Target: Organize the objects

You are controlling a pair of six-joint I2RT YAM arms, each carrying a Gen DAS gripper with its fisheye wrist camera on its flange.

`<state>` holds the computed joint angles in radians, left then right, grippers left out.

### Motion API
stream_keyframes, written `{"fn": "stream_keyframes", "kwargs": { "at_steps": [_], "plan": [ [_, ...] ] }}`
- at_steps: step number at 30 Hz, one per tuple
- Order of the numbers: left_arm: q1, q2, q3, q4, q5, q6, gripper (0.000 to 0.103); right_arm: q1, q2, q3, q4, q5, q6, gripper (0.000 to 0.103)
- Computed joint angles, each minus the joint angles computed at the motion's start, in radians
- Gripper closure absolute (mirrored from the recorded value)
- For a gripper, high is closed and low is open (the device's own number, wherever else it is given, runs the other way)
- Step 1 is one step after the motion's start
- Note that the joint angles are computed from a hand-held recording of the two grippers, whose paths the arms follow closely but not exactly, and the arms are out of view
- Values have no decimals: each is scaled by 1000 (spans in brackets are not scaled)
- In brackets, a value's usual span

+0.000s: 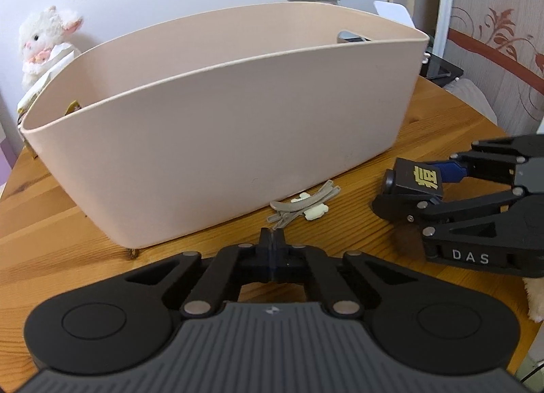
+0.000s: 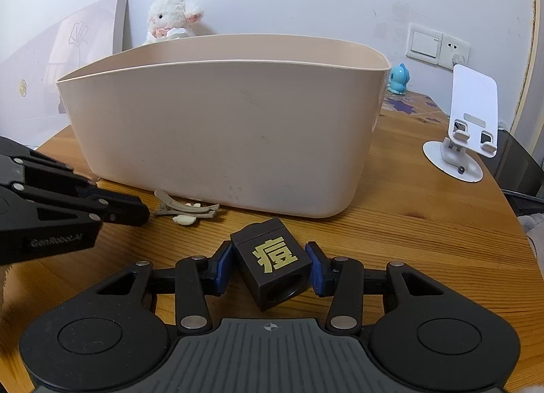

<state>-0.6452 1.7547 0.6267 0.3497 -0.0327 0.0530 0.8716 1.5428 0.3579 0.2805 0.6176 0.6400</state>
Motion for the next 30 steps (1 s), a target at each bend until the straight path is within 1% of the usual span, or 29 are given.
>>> {"fn": "stream_keyframes", "kwargs": {
  "at_steps": [1,3,4,5,6,9,11,14,15,16,17,20,22,23,25,27,28,30],
  "plan": [
    [-1,-6,-9,14,-4,3,97,0,-2,-5,3,1,1,61],
    [-4,-12,-14,26,-17,6,77,-5,-9,-16,5,2,1,61],
    [-4,-15,-17,36,-21,4,74,-6,-13,-18,2,4,6,61],
    [-3,-20,-20,42,-24,0,66,-10,-16,-20,1,3,5,61],
    [-5,-23,-20,47,-29,-8,62,-12,-18,-23,3,3,5,61],
    [-13,-21,8,10,-22,-36,62,-15,-22,-29,8,1,-1,61],
    [-40,-9,29,-14,-69,-58,61,-16,-22,-29,11,1,0,61],
    [-59,-11,38,-27,-95,-137,60,-14,-23,-31,13,3,1,61],
    [-62,-20,33,-25,-99,-166,56,-15,-22,-31,17,2,-2,61],
    [-70,-28,31,-28,-121,-199,53,-16,-21,-29,17,1,-4,61],
    [-84,-27,38,-37,-161,-226,46,-18,-22,-28,15,0,-6,61],
    [-123,26,118,-117,-275,-301,45,-18,-24,-31,19,0,-4,61],
    [-132,78,177,-165,-317,-345,43,-18,-26,-34,22,0,-3,61],
    [-132,93,190,-162,-324,-357,39,-19,-28,-36,21,0,-3,61],
    [-130,120,235,-205,-329,-372,39,-19,-33,-41,25,-1,-3,61],
    [-127,137,267,-249,-307,-361,39,-23,-38,-47,29,-4,-5,61],
    [-129,132,257,-238,-312,-348,39,-24,-40,-49,31,-4,-5,61],
    [-123,112,234,-232,-290,-318,39,-23,-41,-54,37,-4,-4,61]
  ]
}}
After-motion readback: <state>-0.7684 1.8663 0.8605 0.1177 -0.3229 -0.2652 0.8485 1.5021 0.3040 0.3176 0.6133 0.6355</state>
